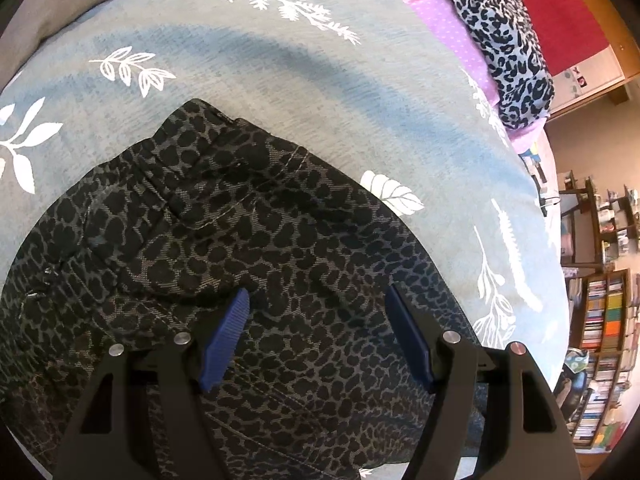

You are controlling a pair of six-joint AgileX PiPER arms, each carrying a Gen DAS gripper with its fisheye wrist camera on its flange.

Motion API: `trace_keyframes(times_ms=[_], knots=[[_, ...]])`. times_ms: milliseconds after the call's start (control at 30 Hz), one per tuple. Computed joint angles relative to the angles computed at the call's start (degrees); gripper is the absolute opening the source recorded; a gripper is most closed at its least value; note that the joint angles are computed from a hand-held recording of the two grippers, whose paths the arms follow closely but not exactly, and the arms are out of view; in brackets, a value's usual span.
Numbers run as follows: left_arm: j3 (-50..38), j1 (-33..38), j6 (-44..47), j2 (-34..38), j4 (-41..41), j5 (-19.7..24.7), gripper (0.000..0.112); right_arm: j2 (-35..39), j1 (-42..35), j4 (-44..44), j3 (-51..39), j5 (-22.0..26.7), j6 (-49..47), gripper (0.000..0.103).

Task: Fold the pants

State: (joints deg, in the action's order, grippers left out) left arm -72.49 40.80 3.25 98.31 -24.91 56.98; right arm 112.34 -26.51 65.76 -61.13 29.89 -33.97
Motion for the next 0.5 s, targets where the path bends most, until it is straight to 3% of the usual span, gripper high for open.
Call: trace_keyframes(times_ms=[200,300,500], knots=[[0.84,0.36,1.44,-0.81,0.8,-1.01,0.07,3.87,-0.59,-1.82,-5.07,2.02,6.04,0.019],[0.52,0.36,1.27,-0.57,0.91,-1.05,0.07,3.99,0.2,-4.5,-6.75,1.23,8.9,0.035],[0.25,-0.41,1.49,-0.4,0.55,-0.6,0.07,5.39,1.79,-12.31,-11.63,1.15,17.48,0.037]])
